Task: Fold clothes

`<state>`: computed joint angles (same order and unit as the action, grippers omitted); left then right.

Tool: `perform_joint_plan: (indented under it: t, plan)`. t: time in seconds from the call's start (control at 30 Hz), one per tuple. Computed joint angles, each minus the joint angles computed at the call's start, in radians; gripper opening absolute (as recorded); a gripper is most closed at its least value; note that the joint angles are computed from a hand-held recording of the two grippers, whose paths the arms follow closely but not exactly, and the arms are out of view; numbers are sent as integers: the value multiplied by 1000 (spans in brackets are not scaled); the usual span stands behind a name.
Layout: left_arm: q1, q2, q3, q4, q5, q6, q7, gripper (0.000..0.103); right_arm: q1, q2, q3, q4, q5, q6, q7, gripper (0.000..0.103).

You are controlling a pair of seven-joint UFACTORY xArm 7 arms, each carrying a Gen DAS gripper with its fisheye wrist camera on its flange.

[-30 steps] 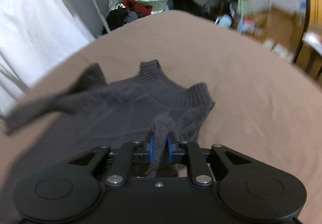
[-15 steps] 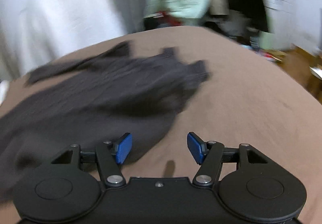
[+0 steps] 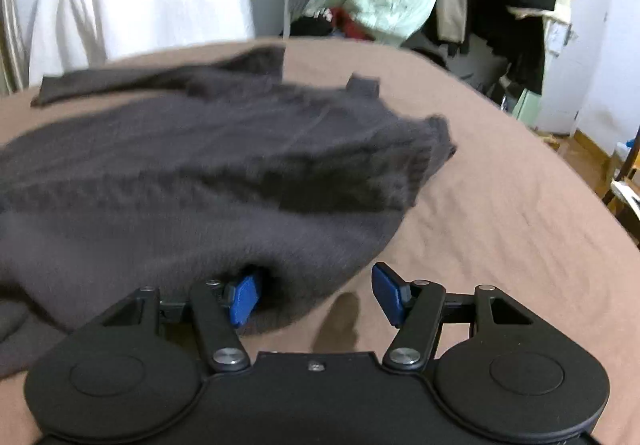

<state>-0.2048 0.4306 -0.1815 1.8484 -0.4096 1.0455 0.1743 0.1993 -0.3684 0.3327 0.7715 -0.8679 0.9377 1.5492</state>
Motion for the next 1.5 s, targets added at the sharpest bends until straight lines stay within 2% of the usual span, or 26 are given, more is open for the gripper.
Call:
perform_joint_plan:
  t: [0.03,0.1,0.17,0.27,0.33,0.4,0.47,0.57,0.63,0.7,0.73,0.83,0.93,0.97,1.03,1.13,1.17,1.23,1.3,1.33,1.37,1.43,1.5]
  plan:
    - [-11,-3,3,-7,20,-12,1,84,2,3,-2,1,-1,7,-26,66]
    - [-30,-11,4,-28,47,-43,3,94,6,23,-9,7,6,22,-85,66]
    - [-50,-30,6,-66,72,-97,-2,94,2,29,-19,-7,-10,3,-79,67]
    - [-90,-91,16,-155,166,-227,19,18,-12,25,-28,-29,-36,-41,-12,67]
    - [-73,-147,-2,-211,122,-311,56,18,-21,17,-17,-37,-69,-45,35,64]
    - [-57,-190,-9,-262,76,-420,100,18,-24,1,7,-39,-128,-24,67,38]
    - [-56,-207,-6,-296,67,-529,122,18,-13,-19,26,-35,-163,12,54,37]
    - [-103,-141,35,-263,179,-606,-25,18,14,-22,39,-22,-168,62,-36,28]
    - [-124,-83,52,-213,244,-616,-100,18,27,2,40,0,-154,92,-93,24]
    - [-145,-37,71,-172,308,-630,-166,18,36,27,42,17,-146,121,-90,24]
    - [-142,-21,68,-160,308,-641,-182,18,42,35,39,22,-141,126,-79,24]
    - [-54,-3,-20,-161,190,-690,-139,20,58,60,25,33,-134,144,-76,24]
    - [-98,56,41,-109,264,-630,-206,21,74,87,-5,32,-105,122,-116,28]
    - [-111,70,56,-99,290,-617,-227,21,79,98,-13,27,-91,113,-134,33]
    - [-132,67,74,-111,337,-625,-253,21,98,121,7,26,-120,146,-147,36]
    - [-145,37,78,-130,398,-636,-246,21,137,105,2,20,-127,149,-233,36]
    - [-138,30,70,-140,398,-644,-238,22,147,76,-13,6,-112,111,-281,36]
    - [-123,29,54,-140,386,-628,-225,22,151,-20,-58,-45,-70,-24,-358,42]
    - [-102,45,37,-114,350,-586,-222,23,142,-116,-113,-98,-12,-172,-376,60]
    - [-92,52,29,-105,328,-571,-223,23,125,-152,-122,-116,-7,-215,-354,63]
    - [-83,59,22,-101,309,-569,-220,23,99,-181,-124,-127,-10,-247,-325,68]
    - [-78,60,17,-108,293,-576,-211,23,30,-201,-115,-130,-25,-264,-272,71]
    - [-82,53,19,-125,297,-591,-196,23,-26,-188,-126,-126,-23,-279,-284,72]
